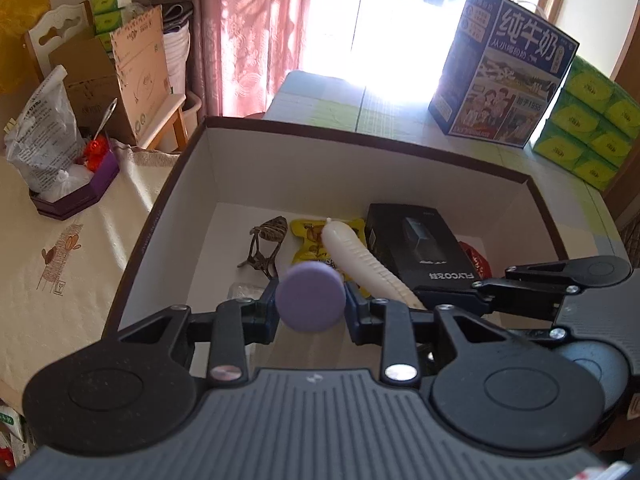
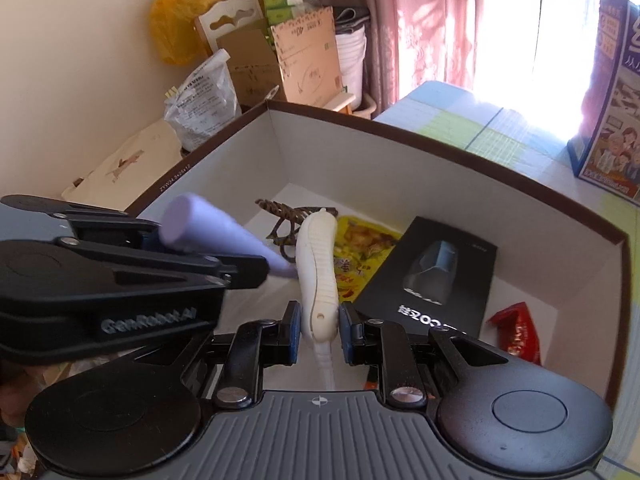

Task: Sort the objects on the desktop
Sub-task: 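Lower the tube with the left tool while the right tool lowers the brush into the box and release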

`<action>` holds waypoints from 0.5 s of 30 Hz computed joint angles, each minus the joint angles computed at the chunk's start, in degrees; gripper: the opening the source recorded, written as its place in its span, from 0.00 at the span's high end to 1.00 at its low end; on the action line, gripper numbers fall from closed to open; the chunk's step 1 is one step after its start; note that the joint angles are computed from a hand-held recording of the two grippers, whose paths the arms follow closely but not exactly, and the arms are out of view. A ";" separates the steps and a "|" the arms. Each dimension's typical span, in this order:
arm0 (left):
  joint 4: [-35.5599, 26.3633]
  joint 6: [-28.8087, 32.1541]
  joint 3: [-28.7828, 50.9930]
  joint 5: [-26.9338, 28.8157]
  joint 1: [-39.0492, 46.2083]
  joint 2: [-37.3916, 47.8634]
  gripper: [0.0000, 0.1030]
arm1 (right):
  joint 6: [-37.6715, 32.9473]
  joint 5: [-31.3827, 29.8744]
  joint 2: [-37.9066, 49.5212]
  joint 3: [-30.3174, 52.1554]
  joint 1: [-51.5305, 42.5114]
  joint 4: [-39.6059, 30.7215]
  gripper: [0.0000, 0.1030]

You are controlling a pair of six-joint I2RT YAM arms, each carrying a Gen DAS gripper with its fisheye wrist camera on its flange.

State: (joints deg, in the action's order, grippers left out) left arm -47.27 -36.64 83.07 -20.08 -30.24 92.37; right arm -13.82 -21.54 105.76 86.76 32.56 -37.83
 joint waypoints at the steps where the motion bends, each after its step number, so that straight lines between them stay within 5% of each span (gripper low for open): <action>1: 0.08 0.45 0.20 0.55 0.40 0.52 0.73 | 0.15 0.35 0.42 0.41 0.22 -0.13 0.83; 15: 1.65 3.98 -0.48 5.53 5.47 1.91 0.75 | 2.56 2.21 2.38 2.16 1.61 0.71 0.83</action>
